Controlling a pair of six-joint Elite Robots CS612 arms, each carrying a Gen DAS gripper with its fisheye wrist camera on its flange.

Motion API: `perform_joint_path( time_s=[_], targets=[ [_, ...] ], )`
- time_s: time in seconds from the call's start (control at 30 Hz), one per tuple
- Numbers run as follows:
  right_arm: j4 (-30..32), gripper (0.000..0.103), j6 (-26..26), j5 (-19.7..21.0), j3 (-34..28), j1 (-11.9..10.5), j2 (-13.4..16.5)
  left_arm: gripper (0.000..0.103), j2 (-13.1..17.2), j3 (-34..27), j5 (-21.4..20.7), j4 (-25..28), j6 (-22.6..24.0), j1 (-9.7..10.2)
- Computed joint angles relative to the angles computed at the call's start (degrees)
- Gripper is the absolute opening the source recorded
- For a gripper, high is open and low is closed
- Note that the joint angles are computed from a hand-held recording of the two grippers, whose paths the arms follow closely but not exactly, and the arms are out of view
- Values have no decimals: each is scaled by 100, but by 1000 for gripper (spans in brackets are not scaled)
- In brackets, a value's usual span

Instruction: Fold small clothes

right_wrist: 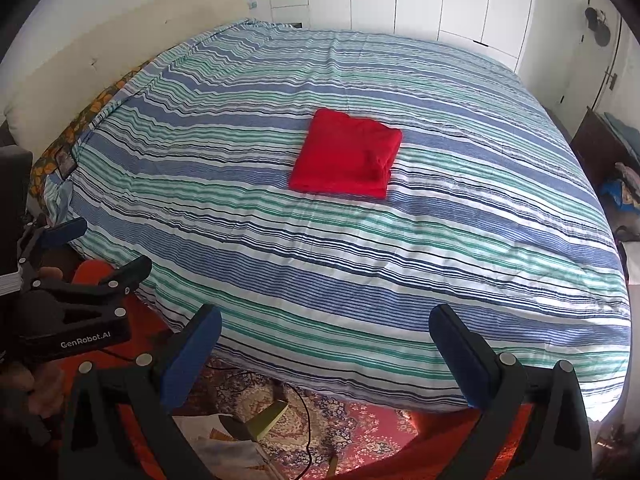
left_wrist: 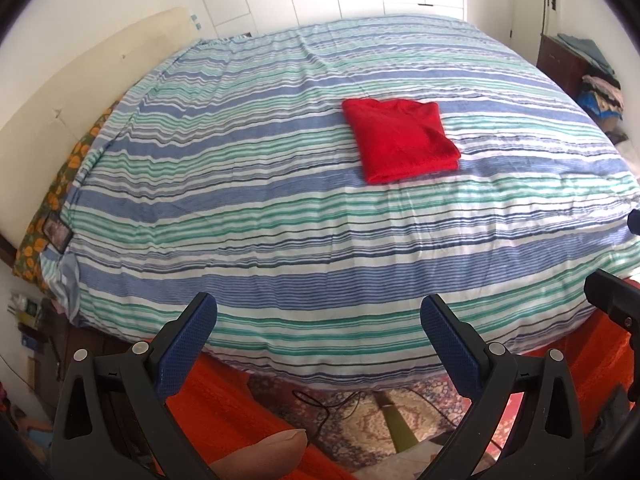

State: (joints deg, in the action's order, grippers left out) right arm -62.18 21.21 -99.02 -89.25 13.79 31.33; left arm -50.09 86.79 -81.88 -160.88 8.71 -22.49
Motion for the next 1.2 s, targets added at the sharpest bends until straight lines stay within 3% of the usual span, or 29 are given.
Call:
perform_joint_path(
  time_s=[1.2],
  targets=[
    [106,102,62,10,40,0,-30,102,10,-86,-243,279,-48,34]
  ],
)
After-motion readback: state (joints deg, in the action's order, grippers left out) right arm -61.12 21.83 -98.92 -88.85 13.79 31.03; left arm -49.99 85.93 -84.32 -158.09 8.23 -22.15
